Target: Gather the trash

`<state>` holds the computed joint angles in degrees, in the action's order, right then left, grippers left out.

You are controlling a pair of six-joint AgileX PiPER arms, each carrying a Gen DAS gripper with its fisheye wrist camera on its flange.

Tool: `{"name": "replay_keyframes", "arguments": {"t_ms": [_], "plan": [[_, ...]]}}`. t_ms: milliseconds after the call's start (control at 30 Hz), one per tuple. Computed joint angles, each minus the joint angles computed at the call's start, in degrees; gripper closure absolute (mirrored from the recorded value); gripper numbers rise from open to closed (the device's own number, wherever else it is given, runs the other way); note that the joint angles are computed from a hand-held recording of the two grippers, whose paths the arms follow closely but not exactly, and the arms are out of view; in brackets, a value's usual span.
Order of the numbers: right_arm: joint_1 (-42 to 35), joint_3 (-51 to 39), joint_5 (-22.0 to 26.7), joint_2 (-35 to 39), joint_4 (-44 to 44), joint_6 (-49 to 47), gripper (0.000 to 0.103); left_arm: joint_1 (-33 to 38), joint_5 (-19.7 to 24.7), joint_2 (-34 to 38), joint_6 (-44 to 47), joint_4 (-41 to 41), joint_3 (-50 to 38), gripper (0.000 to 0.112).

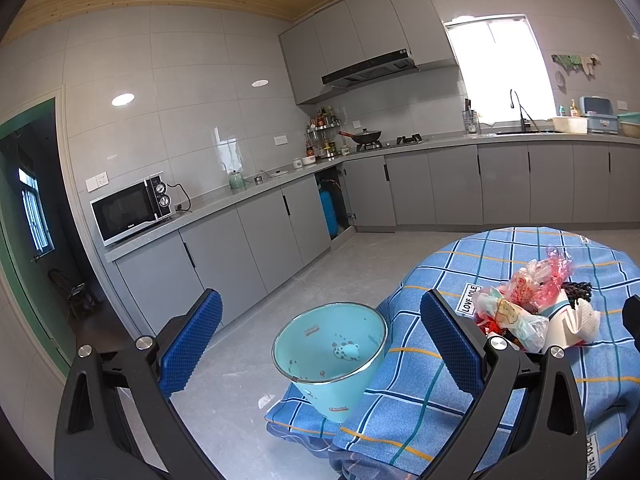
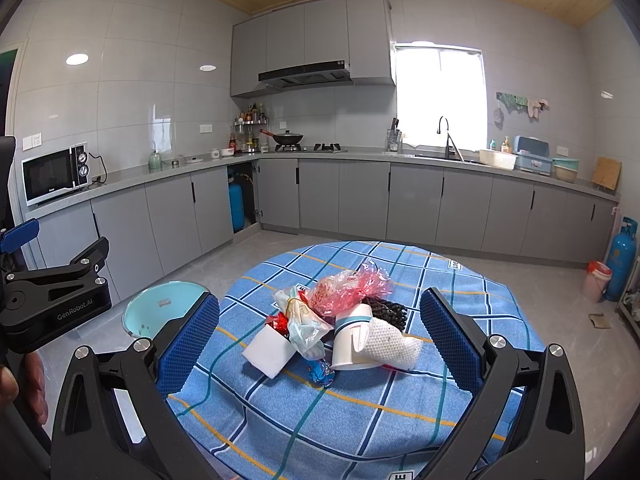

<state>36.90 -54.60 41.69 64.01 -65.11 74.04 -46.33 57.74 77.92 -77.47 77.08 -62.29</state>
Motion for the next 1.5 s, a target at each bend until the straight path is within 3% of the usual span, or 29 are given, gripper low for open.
{"name": "replay_keyframes", "arguments": {"t_ms": [467, 833, 1167, 1500], "plan": [[-1.92, 2.55, -1.8, 0.16, -3.5, 3.0, 0.004, 1.62, -1.52, 0.94, -0.34, 0.77, 0.26, 0.015], [-11.22, 7.35, -8.86, 7.58, -9.37, 9.82, 0.005, 6.92, -10.74, 8.78, -3.24, 1.64, 1.31, 0.015], [-18.5, 9.84, -14.39, 12.2, -18.09, 19.41, 0.005, 7.01, -18.43, 18.6, -7.66, 5.13, -1.27, 0.015], [-21.37, 10.64, -14.74, 15.91, -25.16, 27.27, 0.005, 6.33, -22.17, 25.59, -10.34, 7.44, -5.45, 0.015]]}}
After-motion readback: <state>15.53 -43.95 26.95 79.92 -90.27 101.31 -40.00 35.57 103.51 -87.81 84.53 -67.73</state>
